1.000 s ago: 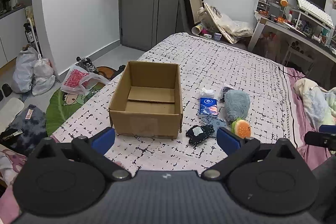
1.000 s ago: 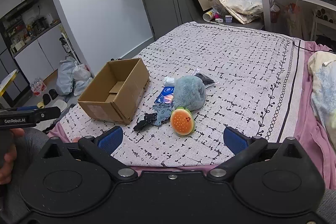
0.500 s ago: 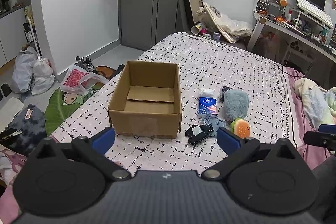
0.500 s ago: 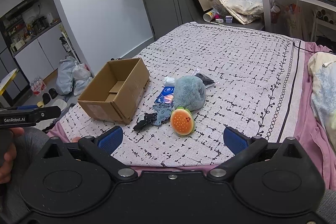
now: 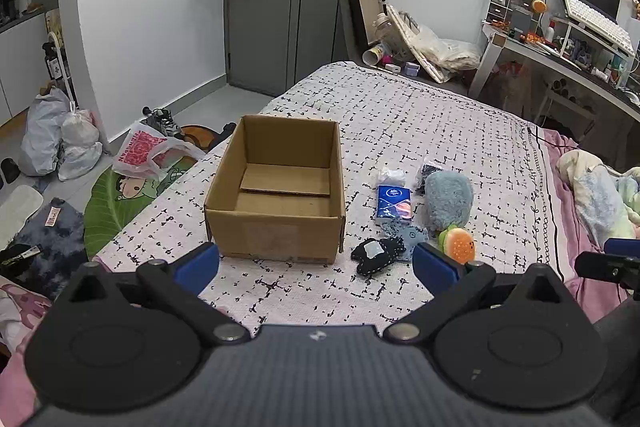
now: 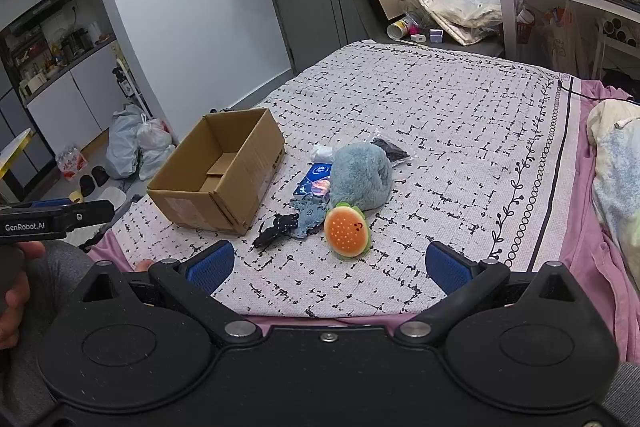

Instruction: Organize soft objects

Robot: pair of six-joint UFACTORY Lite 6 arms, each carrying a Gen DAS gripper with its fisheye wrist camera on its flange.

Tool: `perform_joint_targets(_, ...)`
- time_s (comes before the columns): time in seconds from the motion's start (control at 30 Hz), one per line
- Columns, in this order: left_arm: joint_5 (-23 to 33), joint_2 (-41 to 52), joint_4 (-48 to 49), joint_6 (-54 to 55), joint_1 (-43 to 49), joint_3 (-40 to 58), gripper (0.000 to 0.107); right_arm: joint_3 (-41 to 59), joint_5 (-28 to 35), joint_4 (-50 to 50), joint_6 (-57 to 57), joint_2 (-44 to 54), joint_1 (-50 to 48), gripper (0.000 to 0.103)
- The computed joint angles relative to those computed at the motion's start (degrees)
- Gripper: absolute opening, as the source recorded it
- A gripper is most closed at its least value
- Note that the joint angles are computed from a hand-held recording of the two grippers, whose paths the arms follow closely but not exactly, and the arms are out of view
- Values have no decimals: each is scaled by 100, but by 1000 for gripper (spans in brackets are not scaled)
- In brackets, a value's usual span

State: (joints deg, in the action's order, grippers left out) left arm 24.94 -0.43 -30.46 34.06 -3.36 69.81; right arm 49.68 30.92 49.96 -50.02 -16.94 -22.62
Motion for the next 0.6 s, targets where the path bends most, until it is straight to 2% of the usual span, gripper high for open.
perform_joint_targets(0.6, 89, 22, -113, 116, 109, 58, 102, 13, 12, -23, 8, -9, -4, 103)
